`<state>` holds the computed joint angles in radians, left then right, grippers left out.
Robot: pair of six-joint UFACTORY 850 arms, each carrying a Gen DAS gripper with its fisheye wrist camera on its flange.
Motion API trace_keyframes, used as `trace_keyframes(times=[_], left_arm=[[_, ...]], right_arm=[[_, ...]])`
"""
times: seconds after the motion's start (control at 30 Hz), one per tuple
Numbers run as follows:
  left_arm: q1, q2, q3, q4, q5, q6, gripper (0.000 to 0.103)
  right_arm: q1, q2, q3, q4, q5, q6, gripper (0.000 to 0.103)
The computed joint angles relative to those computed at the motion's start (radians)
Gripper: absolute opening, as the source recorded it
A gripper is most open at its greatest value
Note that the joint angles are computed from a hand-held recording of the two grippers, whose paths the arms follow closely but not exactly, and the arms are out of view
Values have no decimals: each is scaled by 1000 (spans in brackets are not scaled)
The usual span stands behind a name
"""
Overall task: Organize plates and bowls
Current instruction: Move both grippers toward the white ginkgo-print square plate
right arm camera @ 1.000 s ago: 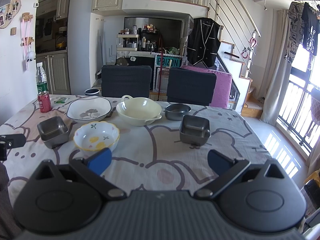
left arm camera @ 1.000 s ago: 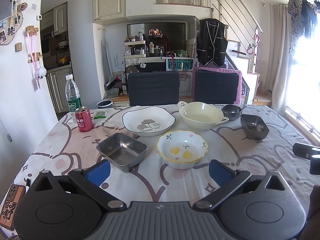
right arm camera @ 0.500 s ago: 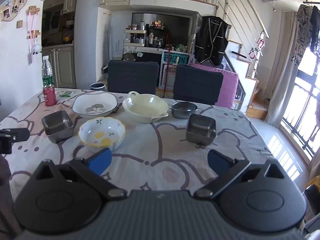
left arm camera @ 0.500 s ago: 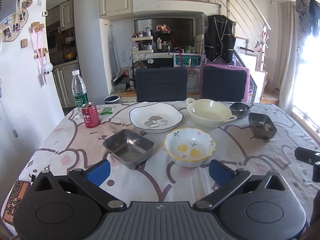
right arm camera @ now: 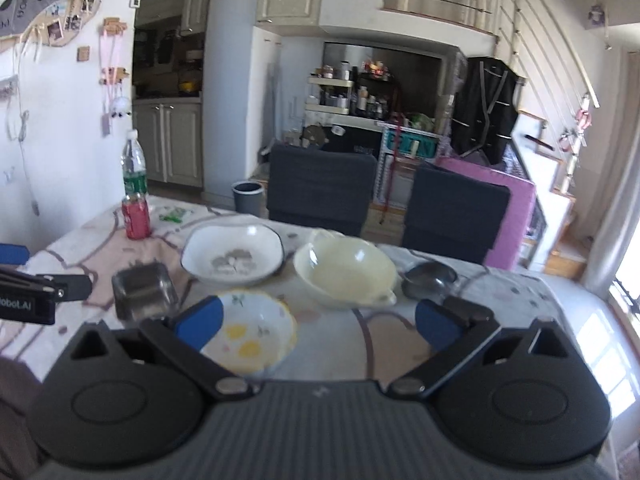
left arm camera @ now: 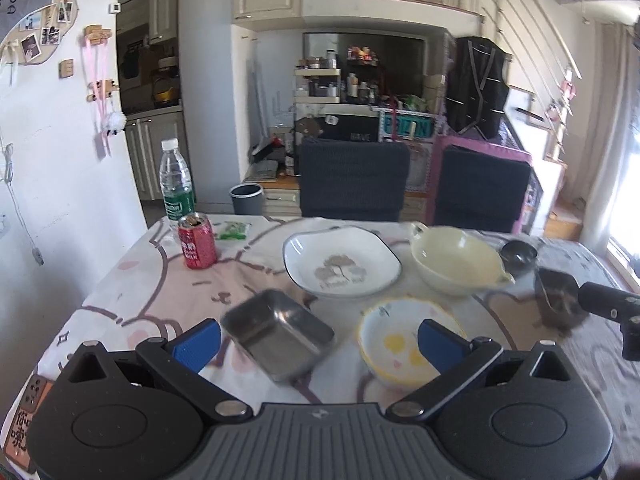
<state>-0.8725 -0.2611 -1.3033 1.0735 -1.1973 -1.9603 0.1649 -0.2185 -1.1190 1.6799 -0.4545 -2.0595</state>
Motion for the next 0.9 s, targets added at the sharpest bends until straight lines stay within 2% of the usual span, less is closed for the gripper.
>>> trace_keyframes(times=[0.23,0.47,0.7,0.9], left_arm=[[113,-29,-33,0,31,51,103],[223,-50,-44,-12,127,42,103],[308,-93,-66,19,190,41,103],[362,-137,-83,48,228,32,103]], right_arm=[[44,-148,-180,-9,-14,28,103],[95,-293,-361,-31,11,67,103],[133,-447,-572,-201,43,263,103],[165,-586,-757,-421,70,458,103]])
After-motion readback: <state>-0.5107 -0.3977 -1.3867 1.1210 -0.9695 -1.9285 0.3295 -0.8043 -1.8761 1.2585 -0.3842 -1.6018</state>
